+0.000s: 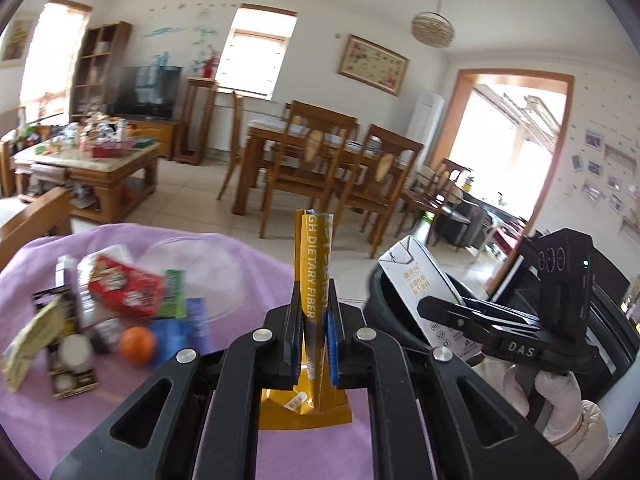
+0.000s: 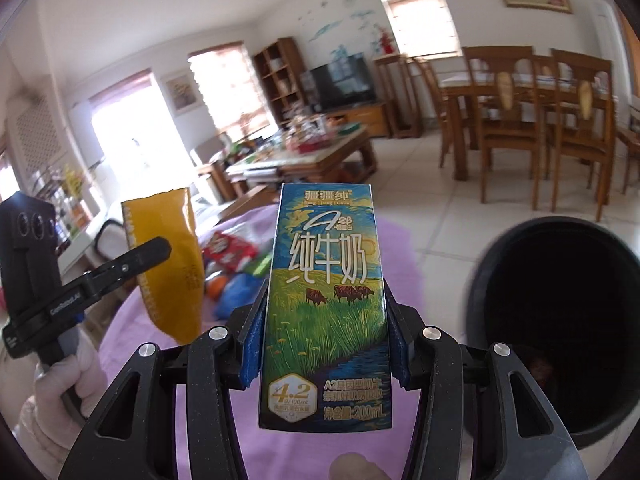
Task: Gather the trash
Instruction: 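Move both items over the black bin and release them inside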
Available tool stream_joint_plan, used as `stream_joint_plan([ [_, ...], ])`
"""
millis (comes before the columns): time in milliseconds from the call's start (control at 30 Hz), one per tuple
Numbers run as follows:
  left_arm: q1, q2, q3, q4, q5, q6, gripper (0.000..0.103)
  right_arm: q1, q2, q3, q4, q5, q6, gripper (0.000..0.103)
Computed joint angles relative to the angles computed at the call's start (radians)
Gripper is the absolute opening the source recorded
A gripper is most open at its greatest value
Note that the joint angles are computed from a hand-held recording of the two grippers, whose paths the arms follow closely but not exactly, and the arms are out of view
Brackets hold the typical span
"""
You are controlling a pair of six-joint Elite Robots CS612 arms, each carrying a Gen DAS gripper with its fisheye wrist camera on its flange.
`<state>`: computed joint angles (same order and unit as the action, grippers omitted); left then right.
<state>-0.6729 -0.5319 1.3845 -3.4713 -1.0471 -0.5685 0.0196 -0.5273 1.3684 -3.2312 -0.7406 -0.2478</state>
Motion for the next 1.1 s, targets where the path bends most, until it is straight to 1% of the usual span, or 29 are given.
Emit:
stream_joint_plan([
  [67, -0.001, 0.027, -0.061, 0.025, -0.034, 0.031, 0.011, -0.024, 0.016, -0.021, -0.012, -0.009, 0.029, 0.049],
  [233, -0.003, 0.121, -0.263, 0.116, -0.141, 0.103, 0.011, -0.087, 0.061, -0.071, -0.040, -0.038, 0.110, 0.049],
  [267, -0.002, 0.145, -0.313, 0.141, -0.166, 0.113, 0.011, -0.096, 0.069, -0.079, -0.044, -0.044, 0.124, 0.049],
  [333, -0.004, 0.180, -0.381, 0.171, -0.193, 0.127, 0.011, -0.118, 0.090, -0.101, -0.047, -0.050, 0.147, 0.049],
  [367, -0.004, 0.190, -0.404, 0.184, -0.201, 0.132, 0.011, -0.125, 0.099, -0.112, -0.045, -0.054, 0.154, 0.049],
  [433, -0.003, 0.230, -0.487, 0.237, -0.229, 0.146, 0.011, -0.135, 0.113, -0.130, -0.039, -0.066, 0.163, 0.049],
  [600, -0.001, 0.298, -0.621, 0.321, -0.268, 0.163, 0.011, -0.148, 0.149, -0.170, -0.019, -0.083, 0.172, 0.049],
  [667, 0.003, 0.326, -0.678, 0.361, -0.280, 0.160, 0.011, -0.147, 0.160, -0.183, -0.019, -0.096, 0.180, 0.050],
  [767, 0.008, 0.354, -0.731, 0.408, -0.294, 0.150, 0.011, -0.145, 0.170, -0.191, -0.027, -0.113, 0.193, 0.050],
  [933, 0.011, 0.388, -0.801, 0.480, -0.299, 0.139, 0.011, -0.139, 0.182, -0.208, -0.025, -0.146, 0.206, 0.050],
  [1100, 0.017, 0.408, -0.837, 0.532, -0.310, 0.120, 0.011, -0.138, 0.188, -0.216, -0.023, -0.163, 0.204, 0.050],
])
